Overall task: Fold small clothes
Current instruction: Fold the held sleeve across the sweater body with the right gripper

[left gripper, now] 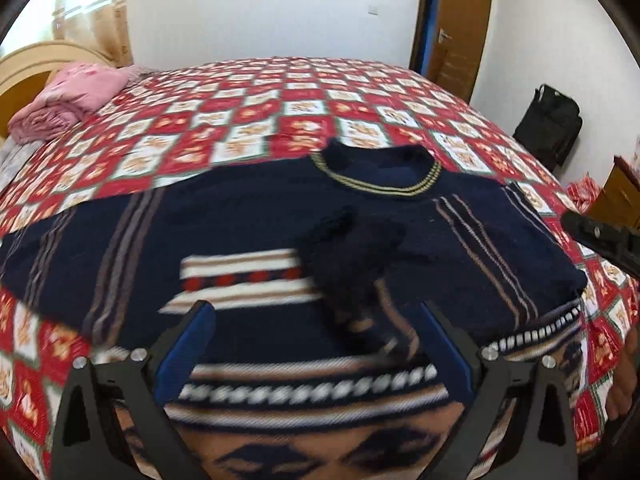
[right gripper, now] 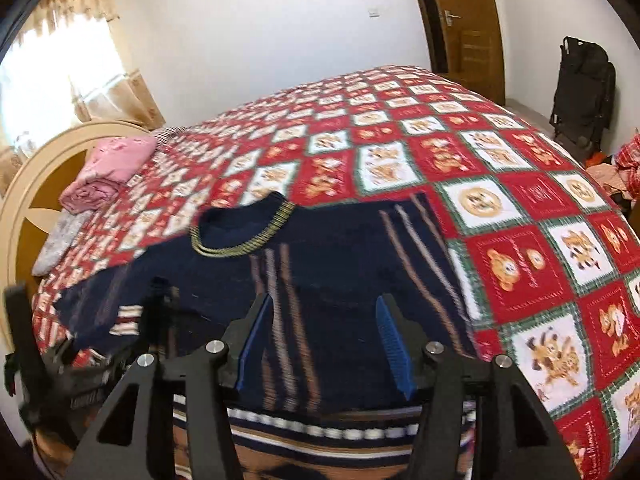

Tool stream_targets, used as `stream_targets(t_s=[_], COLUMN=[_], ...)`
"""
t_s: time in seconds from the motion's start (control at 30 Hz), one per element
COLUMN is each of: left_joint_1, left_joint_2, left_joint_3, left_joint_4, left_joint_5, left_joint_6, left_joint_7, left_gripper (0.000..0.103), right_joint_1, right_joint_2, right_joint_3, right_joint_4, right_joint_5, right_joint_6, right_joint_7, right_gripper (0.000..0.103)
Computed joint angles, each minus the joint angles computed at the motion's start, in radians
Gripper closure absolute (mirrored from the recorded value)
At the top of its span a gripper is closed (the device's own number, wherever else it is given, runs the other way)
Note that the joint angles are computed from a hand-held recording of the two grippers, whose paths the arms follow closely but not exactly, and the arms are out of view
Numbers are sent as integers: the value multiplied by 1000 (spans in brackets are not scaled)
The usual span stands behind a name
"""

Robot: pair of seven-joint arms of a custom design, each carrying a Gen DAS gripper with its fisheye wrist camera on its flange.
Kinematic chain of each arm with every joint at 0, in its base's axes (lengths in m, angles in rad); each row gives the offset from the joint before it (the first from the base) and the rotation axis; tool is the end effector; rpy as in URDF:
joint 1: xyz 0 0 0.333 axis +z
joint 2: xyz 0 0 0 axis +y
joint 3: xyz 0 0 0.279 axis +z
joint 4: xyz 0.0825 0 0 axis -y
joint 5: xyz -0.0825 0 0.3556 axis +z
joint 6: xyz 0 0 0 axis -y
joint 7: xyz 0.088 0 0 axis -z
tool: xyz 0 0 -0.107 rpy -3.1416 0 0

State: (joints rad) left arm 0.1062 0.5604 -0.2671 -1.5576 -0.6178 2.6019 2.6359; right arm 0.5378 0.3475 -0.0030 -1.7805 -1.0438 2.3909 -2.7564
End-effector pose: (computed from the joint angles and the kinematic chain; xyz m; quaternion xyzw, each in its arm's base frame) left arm 0.6869 -0.0675 0.3630 -0.3987 0.8450 -0.3345 0.1229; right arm 0.5484 0.3164 0.3724 -0.3803 0.8331 -0.2949 0.2728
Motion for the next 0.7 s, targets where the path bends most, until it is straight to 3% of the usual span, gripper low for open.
stream_targets(t_s=[0.1, 0.13, 0.17, 0.2, 0.23, 0.37, 0.43, 0.53, 0.6, 0.67, 0.7], left_joint_1=[-116, -161, -170, -145, -101, -26, 18, 48, 41, 15, 18], left_joint_2=[85, 124, 173, 197, 205, 170, 205, 247, 273, 295, 293], left_joint_3=[87, 137, 159, 146, 109, 83, 56, 29, 19, 34, 14], left_joint_4=[95, 145, 221, 276, 295, 247, 312, 388, 432, 455, 444], left_joint_5=[137, 211, 262, 244, 212, 198, 181, 150, 145, 168, 197], left_joint_6=[38, 37, -16, -94, -121, -73, -151, -238, -277, -291, -266], left_joint_7=[-189, -287, -364, -395, -399, -422, -402, -410, -407, -418, -433], left_gripper=[4, 16, 27, 27, 30, 30, 26, 24, 16, 15, 15], right_joint_1=[-4, -8, -13, -17, -22, -56, -79, -110, -132, -167, -181], right_joint_2=[-36, -56, -74, -89, -105, -154, -175, -205, -207, -189, -176], right_joint_3=[0, 0, 1, 4, 9, 24, 27, 29, 32, 27, 22], right_joint_4=[-71, -105, -135, -158, -178, -242, -267, -296, -293, -277, -269], right_joint_5=[-9, -20, -32, -41, -43, -57, -66, -95, -88, -45, -28], right_joint_6=[31, 47, 56, 55, 43, 44, 61, 89, 99, 159, 189], right_joint_7=[45, 71, 92, 108, 118, 146, 160, 207, 194, 125, 101], right_gripper=[54, 54, 54, 54, 54, 54, 54, 54, 54, 54, 54])
